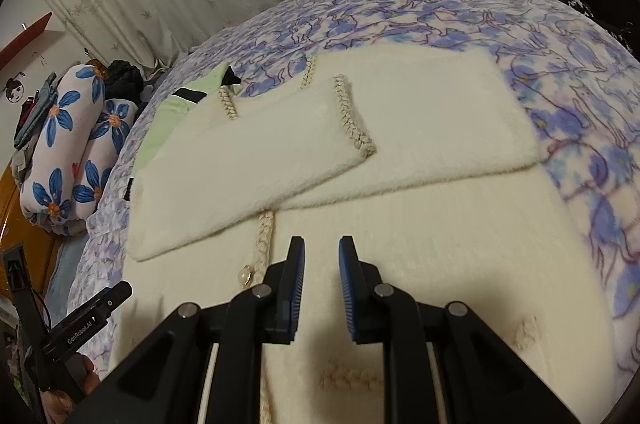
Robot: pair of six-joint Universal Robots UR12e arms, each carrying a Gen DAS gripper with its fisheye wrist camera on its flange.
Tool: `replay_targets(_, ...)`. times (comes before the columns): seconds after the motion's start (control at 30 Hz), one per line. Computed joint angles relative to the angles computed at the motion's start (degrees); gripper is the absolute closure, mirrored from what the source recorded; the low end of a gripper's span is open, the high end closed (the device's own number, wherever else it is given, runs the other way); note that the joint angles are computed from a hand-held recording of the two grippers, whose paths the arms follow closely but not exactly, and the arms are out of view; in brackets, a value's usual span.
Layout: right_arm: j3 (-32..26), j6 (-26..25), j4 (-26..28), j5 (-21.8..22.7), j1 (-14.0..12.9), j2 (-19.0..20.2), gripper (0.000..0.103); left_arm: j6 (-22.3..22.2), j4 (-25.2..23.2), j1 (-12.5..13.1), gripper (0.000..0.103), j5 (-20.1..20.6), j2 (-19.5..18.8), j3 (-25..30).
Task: Fold large clothes
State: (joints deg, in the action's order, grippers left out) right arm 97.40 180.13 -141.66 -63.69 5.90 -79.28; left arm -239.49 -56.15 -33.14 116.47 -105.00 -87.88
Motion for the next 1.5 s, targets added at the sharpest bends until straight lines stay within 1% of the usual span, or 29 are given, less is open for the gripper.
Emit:
replay_targets(0.4,4.02,-0.49,-0.53,1.3,-1.28,-3.94,0.086,-2.24,-1.06,-2.94,0.04,2.43,2.08,-0.99)
replay_targets(0.67,6.83,-1.28,-0.68,1.72,-1.86,-6.41,0.086,-3.65,-2.33,-4.37,0.04,2.95,3.49,-2.06)
replay_targets(0.9,9.94,-3.47,0.09,2.11,-2.94,-9.45,0.085,-5.29,-4.5,-6.0,0.04,3.46,6.03,-4.75)
replay_targets(0.93,10.53,-3.99,0.15,2.09,-3.15,-10.04,0.083,-5.72,-4.84,-6.24,0.04,3.36,6.52,-5.33)
replay_targets(0.97,11.06,-4.33,0.13,1.92,-3.32,-10.57,0.08,-6.13,-5.03,-6.43,0.04,3.16,6.99,-5.89)
replay_targets(1.03,12.15,-5.13,-0.06,1.84,-3.91,-11.69,0.064,-6.86,-5.42,-6.83,0.039,2.46,8.02,-7.17)
replay_targets(1.07,12.58,-5.6,-0.13,2.05,-4.22,-12.14,0.063,-7.0,-5.46,-6.98,0.039,2.13,8.45,-7.73)
replay_targets(1.17,13.5,-7.92,0.72,2.06,-5.16,-13.43,0.063,-7.97,-5.73,-7.4,0.034,0.65,9.85,-9.56)
replay_targets(1.33,14.95,-11.26,2.2,0.91,-7.09,-15.41,0.062,-10.18,-4.64,-7.22,0.033,-2.46,12.66,-13.62)
replay_targets(1.4,15.44,-12.52,3.51,0.83,-8.31,-16.04,0.062,-10.72,-1.83,-6.69,0.033,-4.99,14.12,-16.01)
replay_targets(1.5,16.21,-14.14,5.33,0.44,-10.52,-17.12,0.062,-9.33,4.23,-6.28,0.033,-7.71,15.61,-18.93)
